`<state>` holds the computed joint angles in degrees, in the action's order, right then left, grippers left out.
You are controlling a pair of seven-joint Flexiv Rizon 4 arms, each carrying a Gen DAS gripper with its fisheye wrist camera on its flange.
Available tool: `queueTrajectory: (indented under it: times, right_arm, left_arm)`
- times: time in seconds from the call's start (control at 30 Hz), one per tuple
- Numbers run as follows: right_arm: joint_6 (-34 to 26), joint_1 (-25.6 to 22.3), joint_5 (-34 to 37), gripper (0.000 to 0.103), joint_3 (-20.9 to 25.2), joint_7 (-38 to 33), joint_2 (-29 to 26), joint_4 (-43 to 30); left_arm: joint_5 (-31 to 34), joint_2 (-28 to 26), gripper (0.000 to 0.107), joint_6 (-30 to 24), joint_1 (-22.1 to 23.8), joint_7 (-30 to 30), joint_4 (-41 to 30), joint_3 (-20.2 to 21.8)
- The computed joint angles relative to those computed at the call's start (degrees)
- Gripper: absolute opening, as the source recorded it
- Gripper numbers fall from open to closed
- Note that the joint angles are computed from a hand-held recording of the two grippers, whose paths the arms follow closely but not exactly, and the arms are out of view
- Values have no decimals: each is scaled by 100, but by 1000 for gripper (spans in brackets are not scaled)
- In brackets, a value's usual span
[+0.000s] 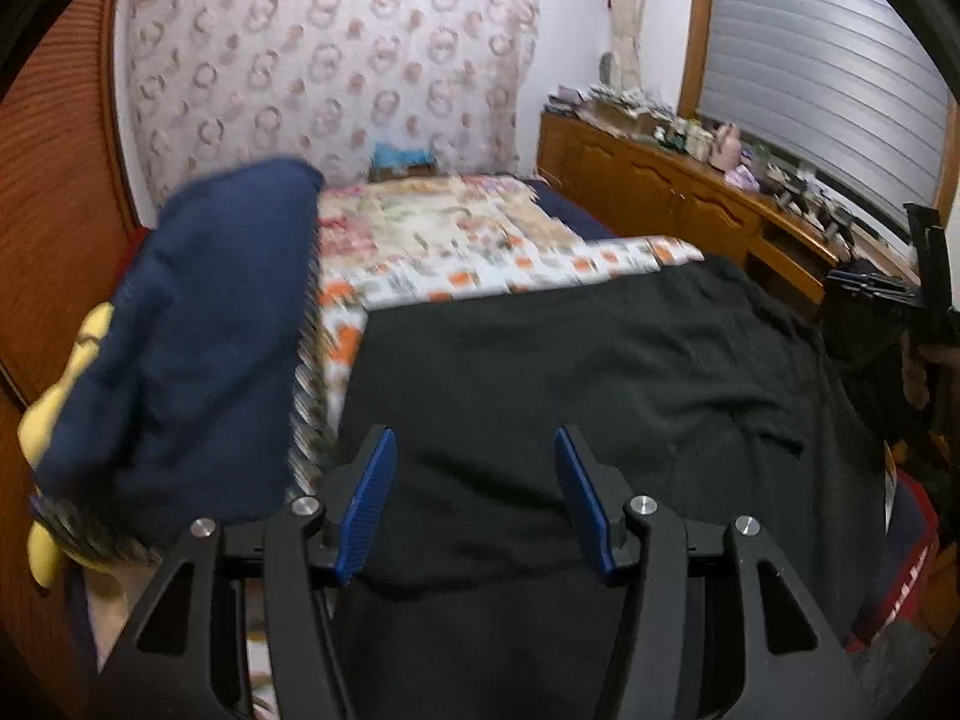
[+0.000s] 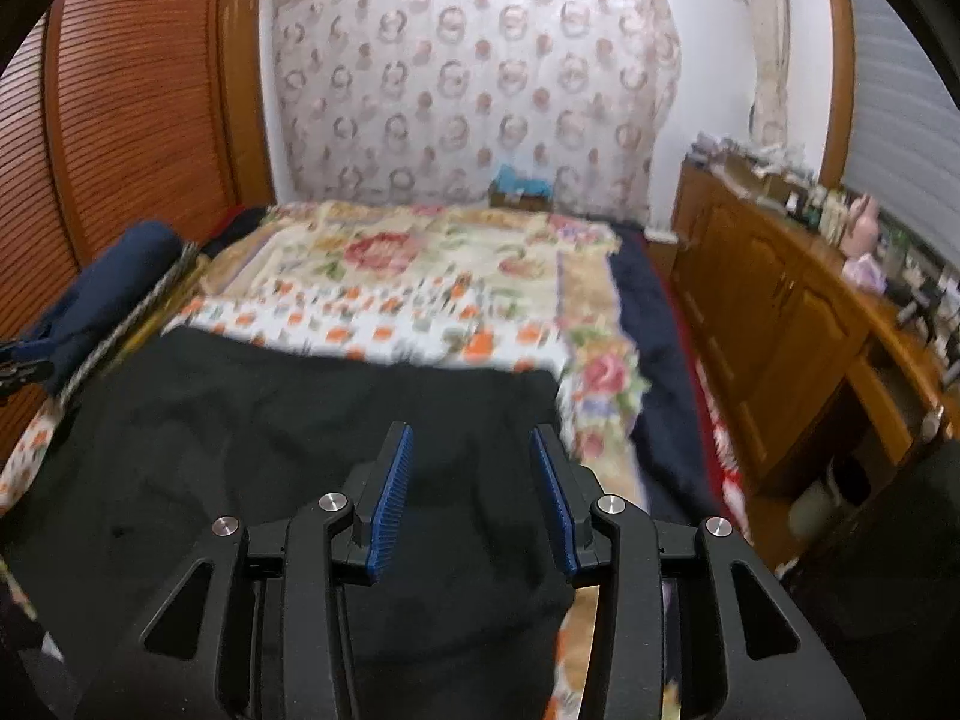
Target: Fold small clothes
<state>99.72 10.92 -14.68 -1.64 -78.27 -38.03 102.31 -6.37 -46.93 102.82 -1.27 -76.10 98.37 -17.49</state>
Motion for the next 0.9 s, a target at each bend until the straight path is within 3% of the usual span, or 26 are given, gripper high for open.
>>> queueTrajectory:
  times: [0.1,0.2,0.27,0.37,0.5,0.63,0.9]
  right_arm:
    - [171,-98,80,40,141,-15,-22,338]
    - [257,120,218,40,-118,20,-65,590]
    - [218,44,236,40,-45,36,-110,641]
    - [203,-108,222,40,125,53,-156,644]
    - [366,10,290,40,7,62,-182,733]
    - [484,87,370,40,-105,51,-161,829]
    - [757,300,636,41,-383,12,-77,1044]
  left_arm:
    - [-39,-106,54,-161,-188,19,-7,137]
    - [-117,-205,54,-399,-303,87,-94,239]
    - [-206,-259,54,-539,-366,97,-150,294]
    - [-268,-313,54,-569,-387,117,-128,333]
    - [-278,-344,55,-447,-541,136,-118,515]
    - [-336,-357,59,-428,-871,100,-186,876]
    - [-329,-357,71,-503,-923,169,-219,929]
